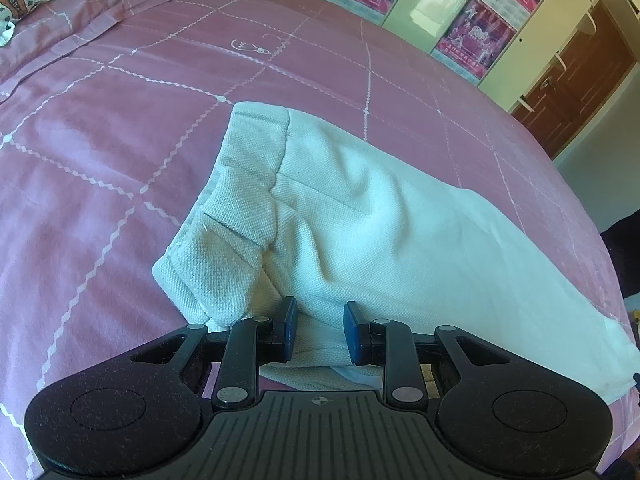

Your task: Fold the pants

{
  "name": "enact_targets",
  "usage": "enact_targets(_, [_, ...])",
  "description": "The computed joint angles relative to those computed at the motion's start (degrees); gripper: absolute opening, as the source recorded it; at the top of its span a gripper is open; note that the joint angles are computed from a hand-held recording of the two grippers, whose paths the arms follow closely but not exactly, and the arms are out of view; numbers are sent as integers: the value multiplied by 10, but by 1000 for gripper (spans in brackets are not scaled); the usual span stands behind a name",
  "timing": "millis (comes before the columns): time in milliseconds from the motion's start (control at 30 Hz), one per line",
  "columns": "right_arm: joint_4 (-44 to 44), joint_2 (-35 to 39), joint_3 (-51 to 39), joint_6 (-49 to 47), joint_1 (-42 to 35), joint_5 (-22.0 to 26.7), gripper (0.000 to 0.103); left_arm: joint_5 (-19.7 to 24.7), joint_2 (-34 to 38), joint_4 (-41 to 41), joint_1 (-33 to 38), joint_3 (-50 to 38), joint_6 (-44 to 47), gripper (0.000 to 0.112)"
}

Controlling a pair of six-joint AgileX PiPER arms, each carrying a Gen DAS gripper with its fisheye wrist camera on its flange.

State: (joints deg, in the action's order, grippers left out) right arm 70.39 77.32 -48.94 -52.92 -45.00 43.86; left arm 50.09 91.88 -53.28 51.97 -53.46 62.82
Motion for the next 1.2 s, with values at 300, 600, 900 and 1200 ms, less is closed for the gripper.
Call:
enact_targets(300, [-25, 79, -192, 79, 130, -78, 4, -11, -6, -6, -3, 9, -10, 26])
enact_targets(600, [19, 9, -131, 7, 59, -14, 4, -6, -1, -36, 10, 22, 11, 26])
enact_targets(900, [8, 44, -2, 34, 15, -48, 20, 1, -31, -41, 25, 25, -15, 26])
enact_targets(1200, [11, 8, 24, 26, 50, -78, 26, -20, -78, -146, 133, 94, 33, 55])
